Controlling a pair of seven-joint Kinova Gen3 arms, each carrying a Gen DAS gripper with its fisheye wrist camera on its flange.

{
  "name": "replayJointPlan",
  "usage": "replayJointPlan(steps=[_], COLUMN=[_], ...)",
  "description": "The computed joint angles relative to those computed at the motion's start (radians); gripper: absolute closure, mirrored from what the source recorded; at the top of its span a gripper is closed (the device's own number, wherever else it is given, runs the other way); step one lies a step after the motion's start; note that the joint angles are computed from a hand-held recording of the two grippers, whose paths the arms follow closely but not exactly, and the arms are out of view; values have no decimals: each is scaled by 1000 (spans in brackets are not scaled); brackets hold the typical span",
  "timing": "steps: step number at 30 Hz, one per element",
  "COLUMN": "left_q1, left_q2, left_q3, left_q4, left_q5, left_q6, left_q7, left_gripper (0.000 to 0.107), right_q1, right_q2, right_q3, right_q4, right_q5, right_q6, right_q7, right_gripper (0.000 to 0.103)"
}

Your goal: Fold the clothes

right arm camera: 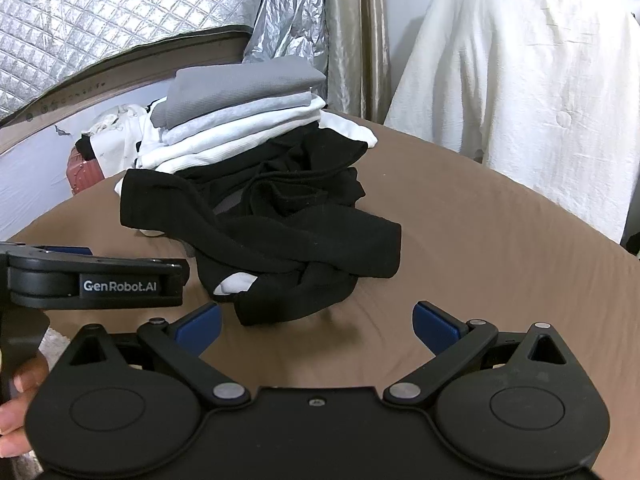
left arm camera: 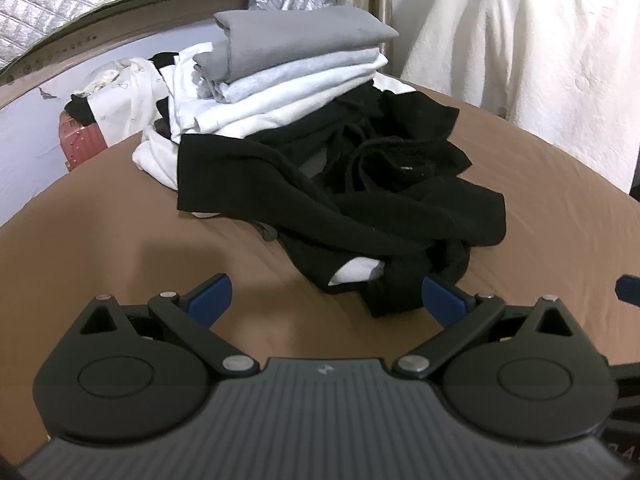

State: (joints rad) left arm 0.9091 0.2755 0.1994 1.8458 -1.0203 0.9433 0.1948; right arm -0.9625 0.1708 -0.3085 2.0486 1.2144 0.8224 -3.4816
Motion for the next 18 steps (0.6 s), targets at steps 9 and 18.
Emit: replayJointPlan(steps=[9, 18], left_q1=[3, 3], left_q2=[10, 23], left_q3=[-1, -9], left_q4=[-11, -23], left_q5=[15, 35], left_q6=[3, -4], left_q7=[-33, -64], left_gripper=[4, 4], right_q1=[-3, 0], right_q2=[20, 16], right_q3=[9, 11], right_q4=[-8, -6], right_q5=[-19, -21], right_q6=[15, 3], right_q7=[15, 29], right_gripper=[0, 0])
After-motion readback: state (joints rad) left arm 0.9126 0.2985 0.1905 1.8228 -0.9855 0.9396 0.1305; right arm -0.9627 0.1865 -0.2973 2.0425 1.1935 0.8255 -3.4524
